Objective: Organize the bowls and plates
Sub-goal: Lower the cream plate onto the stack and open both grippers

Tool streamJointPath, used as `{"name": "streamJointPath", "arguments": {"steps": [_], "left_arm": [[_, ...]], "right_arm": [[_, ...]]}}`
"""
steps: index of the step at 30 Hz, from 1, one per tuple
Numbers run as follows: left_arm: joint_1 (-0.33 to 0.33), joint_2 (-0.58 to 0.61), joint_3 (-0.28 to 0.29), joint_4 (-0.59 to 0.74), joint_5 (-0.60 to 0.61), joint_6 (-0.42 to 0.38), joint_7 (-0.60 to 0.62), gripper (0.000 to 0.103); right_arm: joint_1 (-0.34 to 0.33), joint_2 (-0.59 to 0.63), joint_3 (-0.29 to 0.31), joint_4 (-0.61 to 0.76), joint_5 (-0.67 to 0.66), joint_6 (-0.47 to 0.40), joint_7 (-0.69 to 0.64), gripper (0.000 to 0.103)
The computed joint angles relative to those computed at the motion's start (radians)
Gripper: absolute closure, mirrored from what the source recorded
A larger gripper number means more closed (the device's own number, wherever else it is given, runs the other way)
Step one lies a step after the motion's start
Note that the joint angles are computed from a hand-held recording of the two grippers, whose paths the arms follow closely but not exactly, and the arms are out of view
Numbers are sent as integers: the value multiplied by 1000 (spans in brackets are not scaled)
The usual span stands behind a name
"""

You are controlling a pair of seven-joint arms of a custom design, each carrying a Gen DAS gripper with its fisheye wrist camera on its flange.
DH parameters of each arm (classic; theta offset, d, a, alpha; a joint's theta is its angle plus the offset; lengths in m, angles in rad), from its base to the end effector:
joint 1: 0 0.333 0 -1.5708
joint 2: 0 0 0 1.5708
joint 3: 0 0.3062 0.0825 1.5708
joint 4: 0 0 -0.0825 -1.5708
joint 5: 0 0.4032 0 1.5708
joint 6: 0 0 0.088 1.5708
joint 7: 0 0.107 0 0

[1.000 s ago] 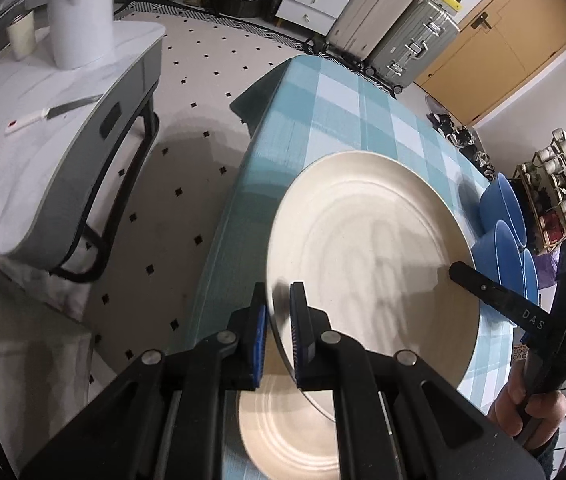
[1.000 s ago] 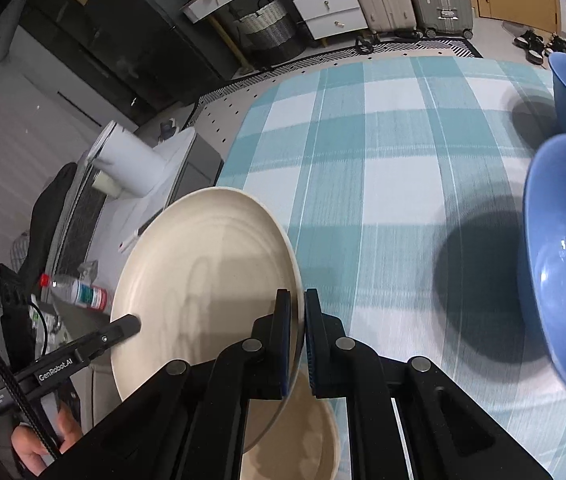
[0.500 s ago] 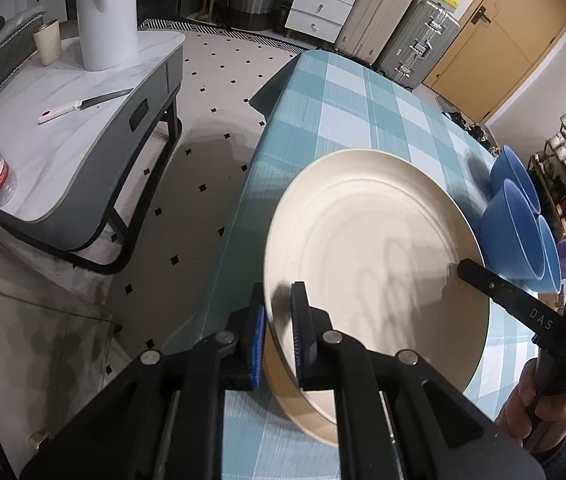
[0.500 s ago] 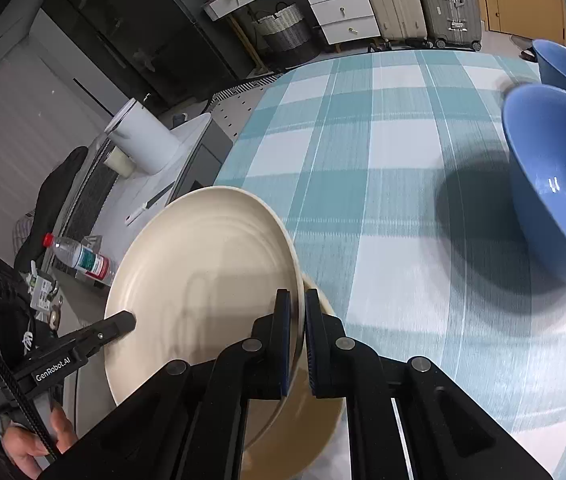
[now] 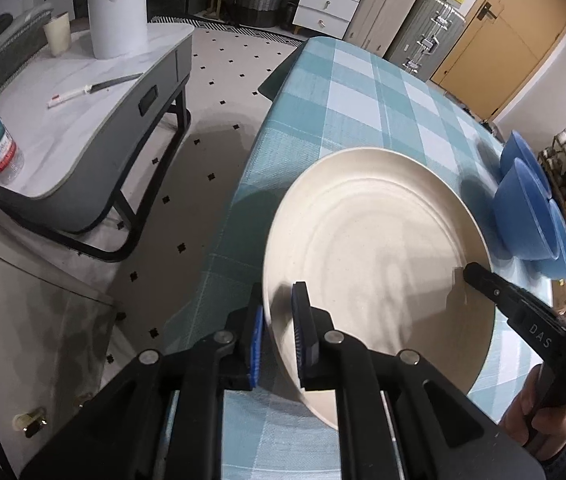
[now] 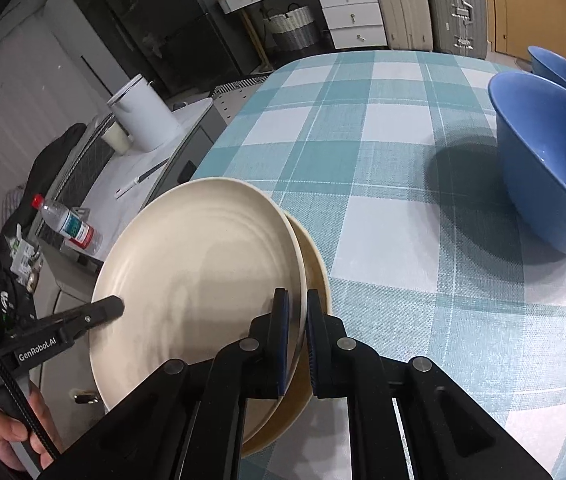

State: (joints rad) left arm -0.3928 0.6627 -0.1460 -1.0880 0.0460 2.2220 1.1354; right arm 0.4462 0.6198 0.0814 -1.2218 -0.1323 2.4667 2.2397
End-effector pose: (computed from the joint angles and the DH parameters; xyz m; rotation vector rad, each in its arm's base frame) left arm 0.6983 -0.3721 0.4807 -2.0156 2.1620 -0.7045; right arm 0.6910 0.3816 0.4718 -1.7008 1.8709 -0.2441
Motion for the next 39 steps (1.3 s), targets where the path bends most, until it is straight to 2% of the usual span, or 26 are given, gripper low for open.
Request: {"name": "streamJointPath", "arguments": {"steps": [11, 20, 31, 39], "left_arm": [[-22, -9, 16, -28, 52, 13, -7, 91], [-37, -16, 26, -51, 97, 42, -23, 90], [-45, -54, 35, -121, 127, 102, -52, 86], [-44, -63, 33, -138, 137, 111, -64, 85]], "right_arm": [[36, -16, -29, -23, -86, -12, 32, 94], [92, 12, -71, 37, -213, -85, 54, 92], [118, 34, -83, 96, -271, -169, 29, 90], [112, 17, -75, 72, -267, -160, 28, 89]]}}
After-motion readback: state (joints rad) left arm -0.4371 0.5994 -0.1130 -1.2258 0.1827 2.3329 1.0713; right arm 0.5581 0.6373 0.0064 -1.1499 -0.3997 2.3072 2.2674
